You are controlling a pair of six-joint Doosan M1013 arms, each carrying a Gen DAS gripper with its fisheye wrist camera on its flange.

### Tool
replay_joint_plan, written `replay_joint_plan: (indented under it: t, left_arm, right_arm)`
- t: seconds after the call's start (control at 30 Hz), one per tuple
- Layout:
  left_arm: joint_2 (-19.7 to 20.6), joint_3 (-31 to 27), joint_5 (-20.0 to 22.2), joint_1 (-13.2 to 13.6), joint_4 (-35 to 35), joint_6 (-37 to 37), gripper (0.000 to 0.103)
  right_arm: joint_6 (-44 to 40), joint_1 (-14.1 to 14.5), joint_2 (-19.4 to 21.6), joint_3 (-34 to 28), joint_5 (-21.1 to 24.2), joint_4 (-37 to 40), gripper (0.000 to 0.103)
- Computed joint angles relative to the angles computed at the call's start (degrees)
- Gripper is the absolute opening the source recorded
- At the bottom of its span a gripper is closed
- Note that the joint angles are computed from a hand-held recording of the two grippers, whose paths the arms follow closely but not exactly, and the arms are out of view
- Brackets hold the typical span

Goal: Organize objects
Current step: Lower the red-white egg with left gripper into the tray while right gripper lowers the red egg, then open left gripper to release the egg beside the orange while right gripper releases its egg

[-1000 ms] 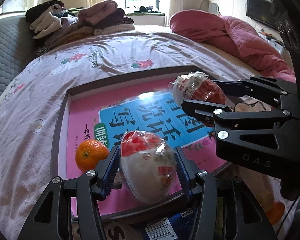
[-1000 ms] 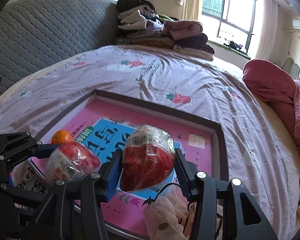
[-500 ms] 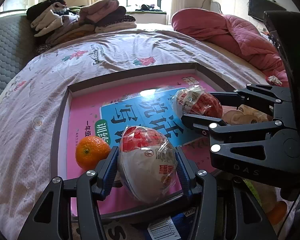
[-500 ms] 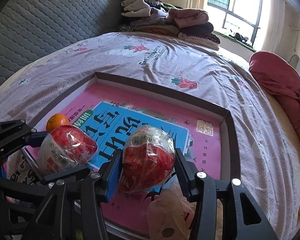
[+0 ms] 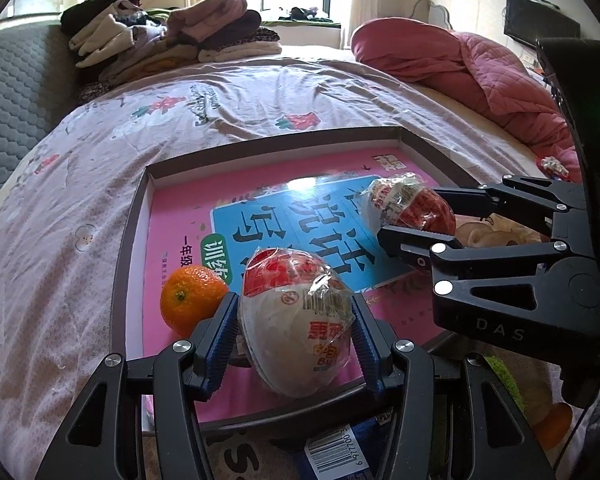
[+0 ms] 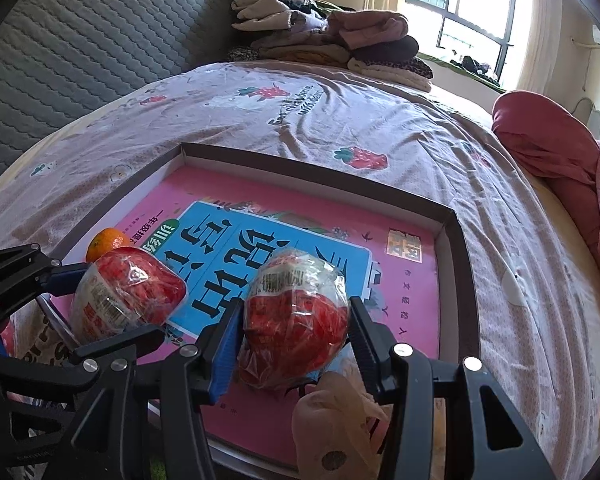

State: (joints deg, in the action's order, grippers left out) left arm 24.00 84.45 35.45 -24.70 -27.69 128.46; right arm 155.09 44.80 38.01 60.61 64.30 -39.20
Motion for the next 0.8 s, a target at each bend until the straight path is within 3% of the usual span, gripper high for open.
replay_joint_plan:
  t: [0.43, 0.8]
  left_arm:
    - [-0.41, -0.15, 1.48, 0.56, -2.65, 0.87, 0.062]
    - [-1.31, 0.24, 0.26, 0.67, -2.27, -0.06, 0.063]
  right_arm:
    - [-0.09, 0.53, -0.06, -0.59, 0.65, -1.78, 0.059]
    - [1.50, 0.80, -0.62, -0.23, 0.56, -3.35, 0.059]
